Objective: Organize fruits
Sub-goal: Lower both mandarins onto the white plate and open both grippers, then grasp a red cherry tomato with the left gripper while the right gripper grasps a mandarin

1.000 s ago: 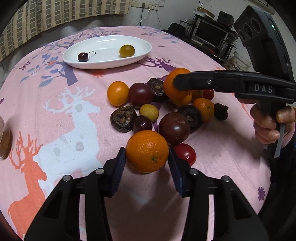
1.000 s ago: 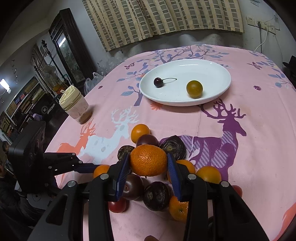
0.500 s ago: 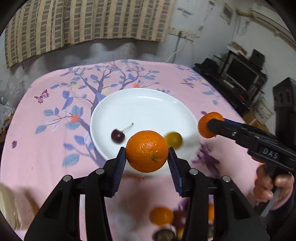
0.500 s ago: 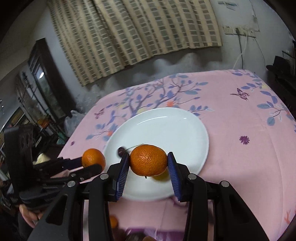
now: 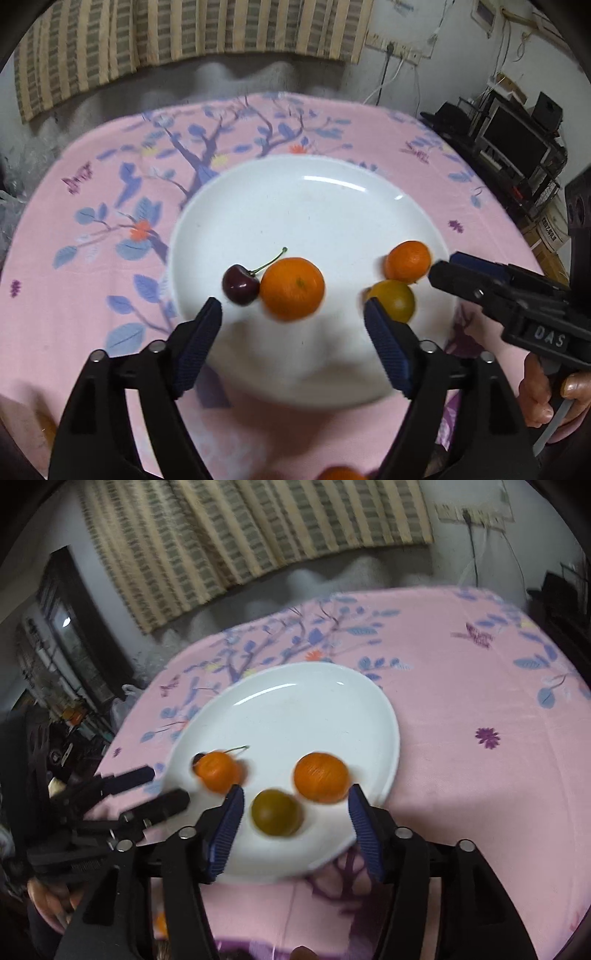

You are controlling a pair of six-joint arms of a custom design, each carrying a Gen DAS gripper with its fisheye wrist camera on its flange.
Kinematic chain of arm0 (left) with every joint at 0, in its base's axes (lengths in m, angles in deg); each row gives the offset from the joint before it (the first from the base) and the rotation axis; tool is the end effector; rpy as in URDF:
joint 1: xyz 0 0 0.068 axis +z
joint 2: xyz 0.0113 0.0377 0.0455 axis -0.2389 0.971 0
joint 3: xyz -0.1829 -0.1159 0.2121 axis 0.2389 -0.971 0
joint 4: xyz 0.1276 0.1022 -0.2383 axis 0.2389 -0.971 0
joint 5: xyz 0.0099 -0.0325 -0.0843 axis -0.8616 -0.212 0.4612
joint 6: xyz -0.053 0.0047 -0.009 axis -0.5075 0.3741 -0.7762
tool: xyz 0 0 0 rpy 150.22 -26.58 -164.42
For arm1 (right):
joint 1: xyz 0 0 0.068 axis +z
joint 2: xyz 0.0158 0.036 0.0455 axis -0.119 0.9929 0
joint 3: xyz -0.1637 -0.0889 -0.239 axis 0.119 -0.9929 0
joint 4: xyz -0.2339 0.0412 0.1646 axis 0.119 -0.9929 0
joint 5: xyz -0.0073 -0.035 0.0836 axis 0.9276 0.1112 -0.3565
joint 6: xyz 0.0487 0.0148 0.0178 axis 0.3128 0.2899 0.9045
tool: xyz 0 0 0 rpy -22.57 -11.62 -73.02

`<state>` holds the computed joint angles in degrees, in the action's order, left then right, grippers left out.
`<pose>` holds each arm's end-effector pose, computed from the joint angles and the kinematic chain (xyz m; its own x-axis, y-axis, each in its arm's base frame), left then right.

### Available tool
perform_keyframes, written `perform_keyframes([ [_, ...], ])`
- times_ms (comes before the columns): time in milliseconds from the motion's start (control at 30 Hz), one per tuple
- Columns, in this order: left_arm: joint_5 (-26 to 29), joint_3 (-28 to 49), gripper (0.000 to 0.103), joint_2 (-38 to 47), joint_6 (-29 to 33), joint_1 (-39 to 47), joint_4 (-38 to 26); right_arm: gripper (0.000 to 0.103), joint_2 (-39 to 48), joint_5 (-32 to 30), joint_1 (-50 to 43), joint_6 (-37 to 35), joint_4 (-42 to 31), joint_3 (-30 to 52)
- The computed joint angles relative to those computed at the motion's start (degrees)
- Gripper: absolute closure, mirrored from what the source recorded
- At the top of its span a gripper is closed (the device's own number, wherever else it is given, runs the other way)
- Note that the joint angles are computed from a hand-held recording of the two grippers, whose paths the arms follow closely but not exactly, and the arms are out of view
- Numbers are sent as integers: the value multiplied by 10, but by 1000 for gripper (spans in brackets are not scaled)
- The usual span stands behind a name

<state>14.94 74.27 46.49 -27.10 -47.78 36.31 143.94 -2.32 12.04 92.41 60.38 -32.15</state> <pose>0.2864 -0.1826 0.1796 -0.7866 -0.0355 -0.6164 0.0476 0.9919 -0.1178 0.3104 0.1169 0.1813 -0.7468 -0.1225 -0.6537 -0.4034 0.8649 0.2987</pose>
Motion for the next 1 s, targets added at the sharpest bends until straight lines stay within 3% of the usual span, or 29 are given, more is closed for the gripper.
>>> perform_keyframes([
  [67,-24,-38,12,-69,-23,-22,-16,38,-89,-13,-1,-33,-4,-68],
  [167,-69,-99,9,-174,-63,-78,-48,35,-204,-45,-17,-73,-36,-149],
  [333,-152,-192,8,-288,-173,-220,-105,35,-394,-66,-21,-101,-170,-246],
  [400,-181,-214,8,-299,-225,-276,-127,35,-502,-15,22,-92,-228,-288],
  [500,-214,-259,8,-323,-303,-350,-124,35,-597,140,150,-43,-273,-322],
  [600,-213,-283,8,-324,-356,-378,-123,38,-598,229,231,-34,-284,-328],
  [833,-239,-292,8,-346,-401,-413,-149,52,-500,267,285,-48,-251,-317],
  [1000,-251,-291,8,-349,-418,-428,-165,52,-456,280,295,-34,-224,-313],
])
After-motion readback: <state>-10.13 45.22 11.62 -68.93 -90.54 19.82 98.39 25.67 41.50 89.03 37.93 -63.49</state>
